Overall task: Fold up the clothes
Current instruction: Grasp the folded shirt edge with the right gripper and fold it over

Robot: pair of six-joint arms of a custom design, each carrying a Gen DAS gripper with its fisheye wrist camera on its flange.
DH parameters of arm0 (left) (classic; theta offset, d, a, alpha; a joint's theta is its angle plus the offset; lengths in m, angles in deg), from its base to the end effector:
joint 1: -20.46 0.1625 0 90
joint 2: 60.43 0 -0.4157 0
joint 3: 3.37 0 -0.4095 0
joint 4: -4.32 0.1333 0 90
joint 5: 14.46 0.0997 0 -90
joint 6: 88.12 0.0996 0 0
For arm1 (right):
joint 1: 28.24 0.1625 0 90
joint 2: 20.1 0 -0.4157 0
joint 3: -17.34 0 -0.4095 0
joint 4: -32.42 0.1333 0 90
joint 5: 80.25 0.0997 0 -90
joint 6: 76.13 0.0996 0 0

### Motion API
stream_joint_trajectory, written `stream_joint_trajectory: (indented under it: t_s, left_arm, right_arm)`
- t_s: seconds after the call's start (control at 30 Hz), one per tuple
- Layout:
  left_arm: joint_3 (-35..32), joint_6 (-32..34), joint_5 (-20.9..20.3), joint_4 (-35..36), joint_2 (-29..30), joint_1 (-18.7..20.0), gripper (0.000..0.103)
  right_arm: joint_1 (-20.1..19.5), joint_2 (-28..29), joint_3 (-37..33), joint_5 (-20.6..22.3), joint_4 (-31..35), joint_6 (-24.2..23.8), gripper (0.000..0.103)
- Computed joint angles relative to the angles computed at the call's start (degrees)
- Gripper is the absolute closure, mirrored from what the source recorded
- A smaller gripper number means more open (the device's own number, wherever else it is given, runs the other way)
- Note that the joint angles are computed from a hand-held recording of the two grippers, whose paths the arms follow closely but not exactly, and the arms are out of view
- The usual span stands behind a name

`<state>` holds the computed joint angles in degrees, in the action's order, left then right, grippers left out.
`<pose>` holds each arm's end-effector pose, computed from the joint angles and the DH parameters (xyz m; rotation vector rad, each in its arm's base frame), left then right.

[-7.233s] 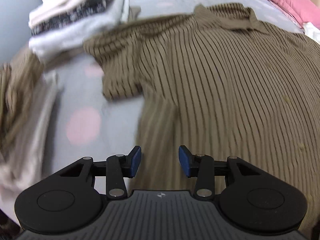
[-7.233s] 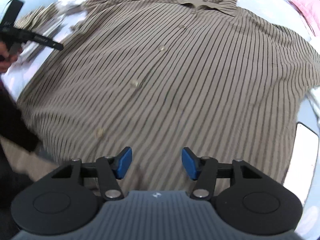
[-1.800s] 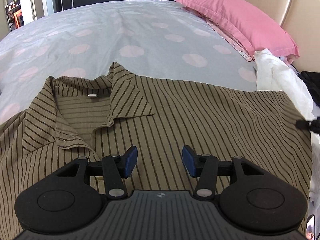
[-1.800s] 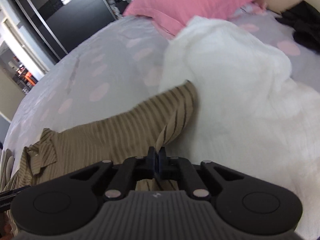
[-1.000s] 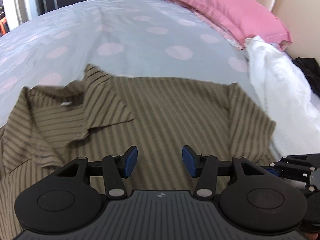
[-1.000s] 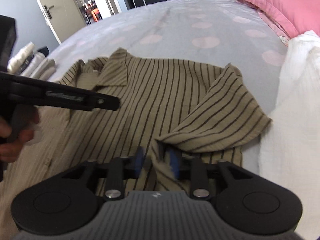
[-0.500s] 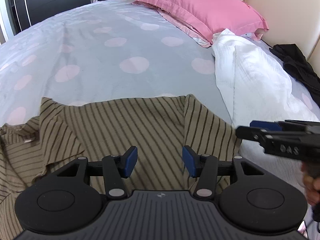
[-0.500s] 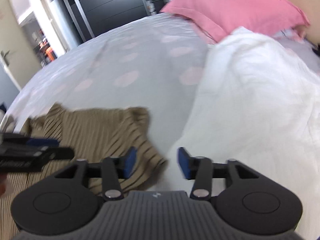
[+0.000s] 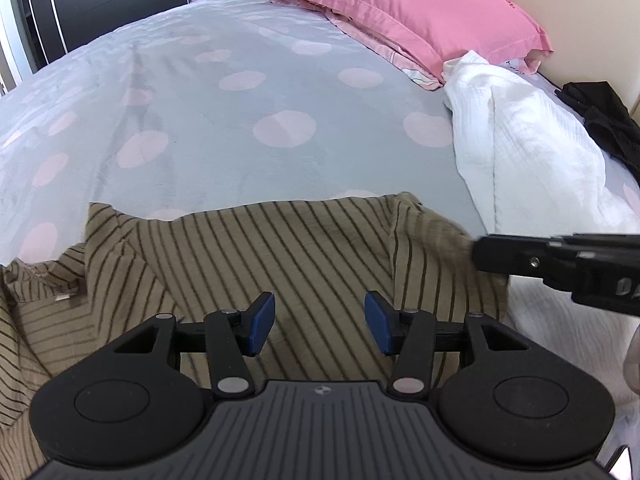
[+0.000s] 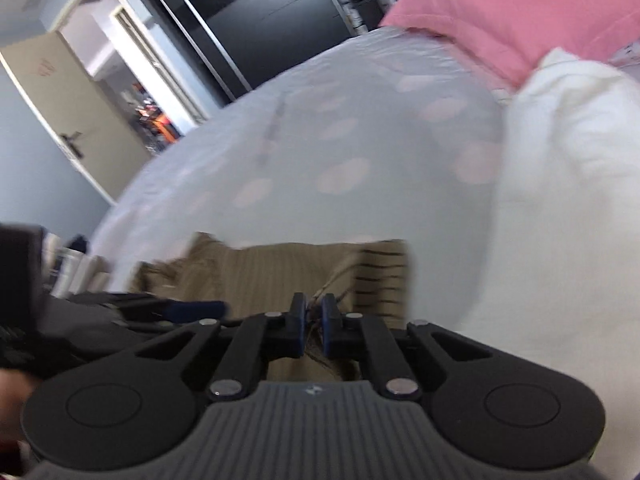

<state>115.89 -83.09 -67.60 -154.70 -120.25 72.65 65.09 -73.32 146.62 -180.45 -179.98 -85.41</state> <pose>-0.1716 -0.5361 0.1072 0.8599 2.3858 -0.4422 0.1438 -0.4798 0.1025 0.1943 -2.6988 1.1431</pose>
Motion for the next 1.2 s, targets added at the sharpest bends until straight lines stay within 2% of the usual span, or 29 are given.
stream_joint_trajectory:
  t_s: [0.07,0.2,0.23,0.33,0.37,0.43,0.47,0.57,0.77,0.83,0.9,1.0,1.2]
  left_arm:
    - [0.71,0.02,-0.07,0.39,-1.39,0.41,0.055]
    - [1.72,0.58,1.18,1.96,-3.53,1.02,0.055]
    - [1.7,0.73,1.65,2.62,-3.83,1.17,0.055]
    - [1.29,0.82,2.7,3.63,-4.24,1.6,0.055]
    - [1.07,0.71,2.81,3.69,-4.26,1.74,0.055]
    - [0.77,0.68,2.45,3.44,-4.25,2.02,0.055]
    - [0.64,0.75,2.13,3.04,-4.12,2.13,0.055]
    - [0.24,0.92,1.35,1.63,-3.34,2.35,0.051]
    - [-0.86,1.06,-0.65,0.86,-0.42,2.73,0.054]
    - [-0.85,1.72,-0.74,0.65,0.6,2.74,0.054]
    - [-0.56,2.98,1.23,0.24,1.88,2.36,0.054]
    - [0.23,4.18,2.48,-1.11,2.69,2.43,0.054]
    - [1.79,3.01,2.47,0.51,-0.73,2.46,0.054]
  right_arm:
    - [1.16,1.22,-2.35,1.24,1.8,0.7,0.094]
    - [3.6,3.88,-6.38,1.06,3.59,-0.39,0.094]
    - [3.88,4.47,-7.52,1.07,4.78,-0.18,0.09]
    - [3.72,5.63,-9.42,2.57,6.94,1.38,0.086]
    - [3.64,5.61,-9.29,2.75,6.65,1.97,0.084]
    - [3.57,5.54,-8.69,2.25,4.66,1.8,0.069]
    - [3.6,5.37,-8.26,1.1,3.77,1.44,0.068]
    - [3.57,4.38,-6.54,-3.01,2.55,0.38,0.068]
    - [2.84,2.48,-1.66,-9.39,5.11,-3.11,0.071]
    - [2.91,2.02,0.21,-10.59,5.25,-4.97,0.078]
    - [3.33,2.06,1.64,-11.71,4.89,-6.15,0.079]
    - [4.0,2.28,3.11,-12.02,6.77,-5.97,0.085]
    - [6.51,2.98,5.41,-13.39,8.5,-6.52,0.087]
